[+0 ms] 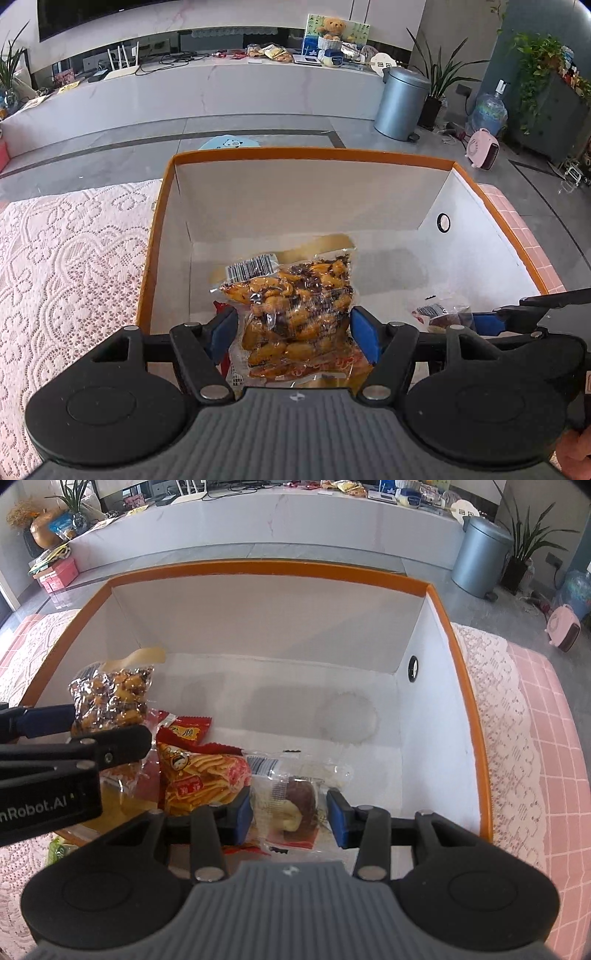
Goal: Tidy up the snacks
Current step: 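Lower the nut packet into the box with the left tool while the right tool releases its snack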
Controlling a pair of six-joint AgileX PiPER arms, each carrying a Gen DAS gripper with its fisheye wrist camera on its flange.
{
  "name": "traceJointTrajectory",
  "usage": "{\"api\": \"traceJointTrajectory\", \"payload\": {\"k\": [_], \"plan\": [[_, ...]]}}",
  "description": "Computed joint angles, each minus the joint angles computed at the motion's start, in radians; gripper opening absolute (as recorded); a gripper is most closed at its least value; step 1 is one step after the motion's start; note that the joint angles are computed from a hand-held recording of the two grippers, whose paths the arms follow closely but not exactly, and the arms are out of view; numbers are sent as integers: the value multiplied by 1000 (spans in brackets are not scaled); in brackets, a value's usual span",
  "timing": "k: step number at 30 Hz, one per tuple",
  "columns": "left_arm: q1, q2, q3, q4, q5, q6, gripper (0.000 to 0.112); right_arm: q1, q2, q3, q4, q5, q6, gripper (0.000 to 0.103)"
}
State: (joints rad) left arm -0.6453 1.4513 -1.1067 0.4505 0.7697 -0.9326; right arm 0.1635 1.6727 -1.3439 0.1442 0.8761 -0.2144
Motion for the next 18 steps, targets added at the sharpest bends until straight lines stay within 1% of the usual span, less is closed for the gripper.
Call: {"api": "traceJointTrajectory", "payload": {"k": [2,3,5,7,8,9,11,14,18], "plan": [[-2,4,-4,5,6,3,77,0,-2,2,-1,0,3,41],[-10,3,0,28,8,-20,75,1,-5,5,-2,0,6,41],[-6,-11,8,17,-12,-13,75,-4,-4,-1,-2,7,8,42],[-1,-28,18,12,-28,-15,78,-4,-3,-8,-6,11,16,47],[0,-36,24,16,-34,-18,78,-4,-6,-8,-10,9,20,53],[0,-44,30,22,-37,-21,78,-4,-12,-5,-11,4,21,56],[-6,-59,38,41,-37,-40,78,-3,-25,1,-14,-1,19,59],[-16,-84,50,67,-46,-69,78,1,-51,18,-18,-12,11,66],[-47,-116,62,128,-40,-130,79,5,-101,48,-32,-32,5,67]]}}
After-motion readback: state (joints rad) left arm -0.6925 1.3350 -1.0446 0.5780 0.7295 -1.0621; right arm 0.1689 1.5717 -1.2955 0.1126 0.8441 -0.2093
